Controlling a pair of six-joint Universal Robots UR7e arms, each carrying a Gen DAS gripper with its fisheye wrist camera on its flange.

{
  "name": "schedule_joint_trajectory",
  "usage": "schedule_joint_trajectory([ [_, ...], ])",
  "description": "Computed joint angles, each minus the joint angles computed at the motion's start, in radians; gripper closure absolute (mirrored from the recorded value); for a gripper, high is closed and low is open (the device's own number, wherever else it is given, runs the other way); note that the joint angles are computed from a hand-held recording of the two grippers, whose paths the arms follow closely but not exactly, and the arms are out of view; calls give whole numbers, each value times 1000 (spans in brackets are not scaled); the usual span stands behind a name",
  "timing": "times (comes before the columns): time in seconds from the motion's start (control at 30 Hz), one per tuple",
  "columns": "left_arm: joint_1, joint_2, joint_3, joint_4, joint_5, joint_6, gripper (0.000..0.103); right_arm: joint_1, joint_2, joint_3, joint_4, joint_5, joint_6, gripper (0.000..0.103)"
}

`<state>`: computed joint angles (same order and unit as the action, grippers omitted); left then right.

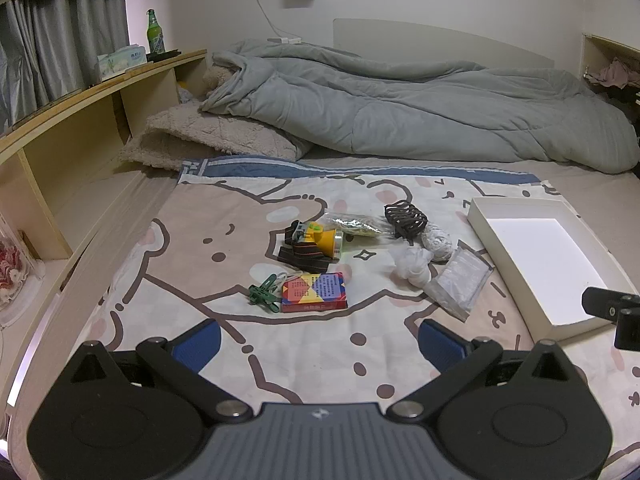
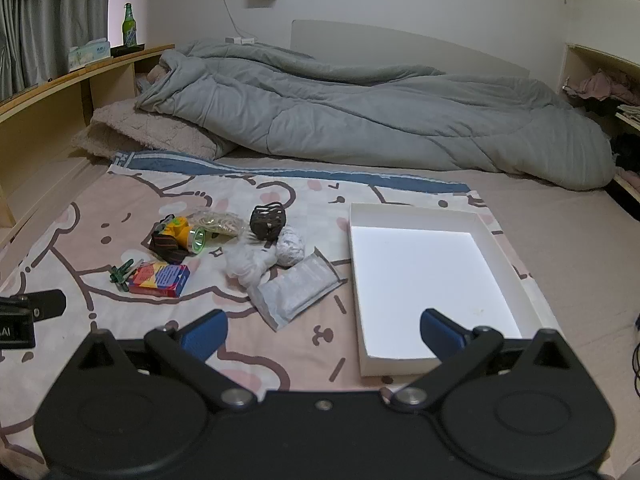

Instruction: Organize objects

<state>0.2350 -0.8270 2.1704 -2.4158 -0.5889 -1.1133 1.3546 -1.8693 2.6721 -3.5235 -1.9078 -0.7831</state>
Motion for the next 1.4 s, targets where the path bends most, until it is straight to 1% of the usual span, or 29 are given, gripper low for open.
schedule_joint_trajectory([
  [0.17, 0, 0, 0, 0, -1, 0, 0, 3, 0, -1, 3, -4, 2, 0],
  [0.37, 0, 0, 0, 0, -1, 0, 0, 20, 24, -2, -15, -19, 9, 0],
  [0.47, 0, 0, 0, 0, -1, -1, 0, -7, -4, 3, 3, 8, -3, 0],
  [0.57, -8, 7, -14, 18, -5, -15, 0, -5, -11, 4, 11, 6, -2, 0],
  [1.2, -7, 4, -8, 10, -7, -10, 0, 1, -11, 3, 12, -1, -1, 0],
  [1.4, -7, 5, -9, 11, -6, -11, 0, 4, 3, 2, 0, -5, 2, 0],
])
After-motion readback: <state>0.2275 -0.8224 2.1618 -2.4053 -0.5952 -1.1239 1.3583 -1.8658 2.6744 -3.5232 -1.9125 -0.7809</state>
